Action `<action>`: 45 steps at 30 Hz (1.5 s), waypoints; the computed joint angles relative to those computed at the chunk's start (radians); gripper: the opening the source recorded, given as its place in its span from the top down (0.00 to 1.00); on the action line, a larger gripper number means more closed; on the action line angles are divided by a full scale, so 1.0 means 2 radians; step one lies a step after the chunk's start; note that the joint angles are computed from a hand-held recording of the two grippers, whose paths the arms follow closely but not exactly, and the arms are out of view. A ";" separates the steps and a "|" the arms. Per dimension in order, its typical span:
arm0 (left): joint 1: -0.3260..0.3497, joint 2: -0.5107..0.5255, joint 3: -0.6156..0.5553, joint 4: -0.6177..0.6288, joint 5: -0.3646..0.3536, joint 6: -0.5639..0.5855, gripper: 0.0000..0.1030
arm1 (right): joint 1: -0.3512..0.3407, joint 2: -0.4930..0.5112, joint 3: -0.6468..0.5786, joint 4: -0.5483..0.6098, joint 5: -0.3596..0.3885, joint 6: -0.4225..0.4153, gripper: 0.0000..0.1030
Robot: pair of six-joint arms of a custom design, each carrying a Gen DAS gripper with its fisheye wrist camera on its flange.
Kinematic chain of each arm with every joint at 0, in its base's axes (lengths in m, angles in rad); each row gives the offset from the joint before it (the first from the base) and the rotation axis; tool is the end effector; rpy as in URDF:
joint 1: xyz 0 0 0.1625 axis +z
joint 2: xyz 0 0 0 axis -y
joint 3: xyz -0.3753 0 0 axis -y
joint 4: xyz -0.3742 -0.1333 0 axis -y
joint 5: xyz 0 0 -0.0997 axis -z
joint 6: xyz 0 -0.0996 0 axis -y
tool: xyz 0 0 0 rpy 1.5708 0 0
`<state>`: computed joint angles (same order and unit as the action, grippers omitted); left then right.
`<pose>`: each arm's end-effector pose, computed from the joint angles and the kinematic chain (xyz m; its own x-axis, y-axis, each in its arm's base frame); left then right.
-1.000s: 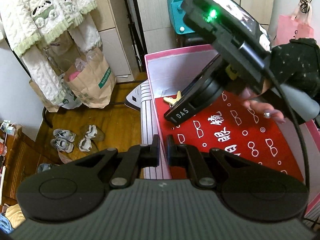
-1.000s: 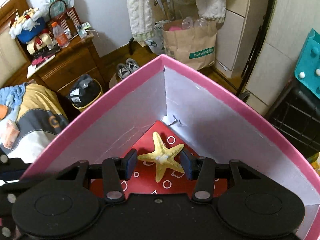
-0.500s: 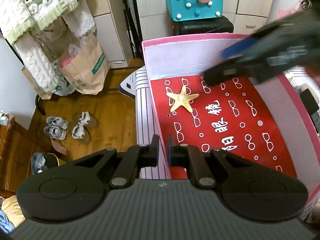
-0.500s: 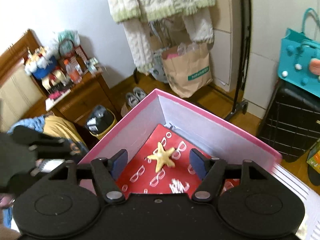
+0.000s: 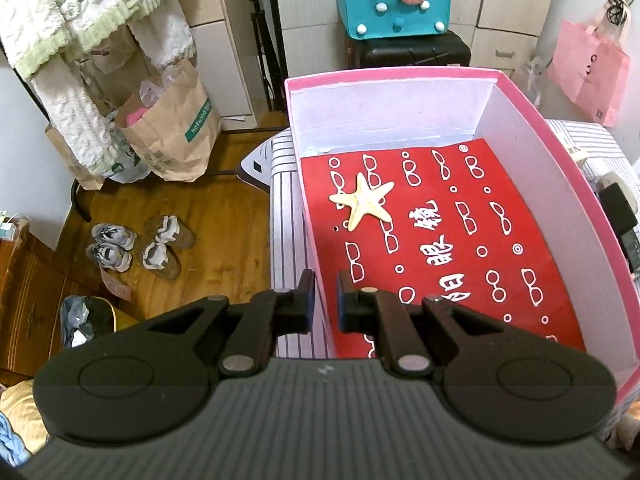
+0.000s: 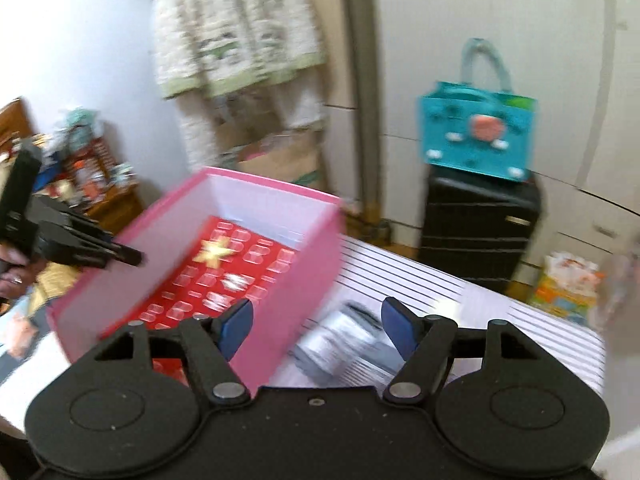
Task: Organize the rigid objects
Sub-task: 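Move the right gripper back to the table and grasp the black battery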
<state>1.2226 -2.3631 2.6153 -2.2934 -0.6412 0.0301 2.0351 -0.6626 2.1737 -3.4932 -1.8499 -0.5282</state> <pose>0.1283 -0.2711 0.3247 -0.6767 -0.1121 -0.7277 0.3247 0.8416 -0.4315 0.2952 -0.3531 -0.0281 -0.5781 -0.6998 0.4196 -0.8126 0.5406 -0.2181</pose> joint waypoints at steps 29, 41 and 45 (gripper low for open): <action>-0.002 0.022 0.015 -0.033 0.022 -0.038 0.91 | -0.126 0.072 0.030 -0.122 0.008 -0.121 0.24; -0.006 0.029 0.012 -0.022 0.031 -0.054 0.91 | -0.100 0.046 -0.007 0.005 -0.031 -0.380 0.10; -0.004 0.033 0.011 -0.026 0.031 -0.059 0.91 | -0.090 0.051 -0.044 0.077 -0.040 -0.404 0.09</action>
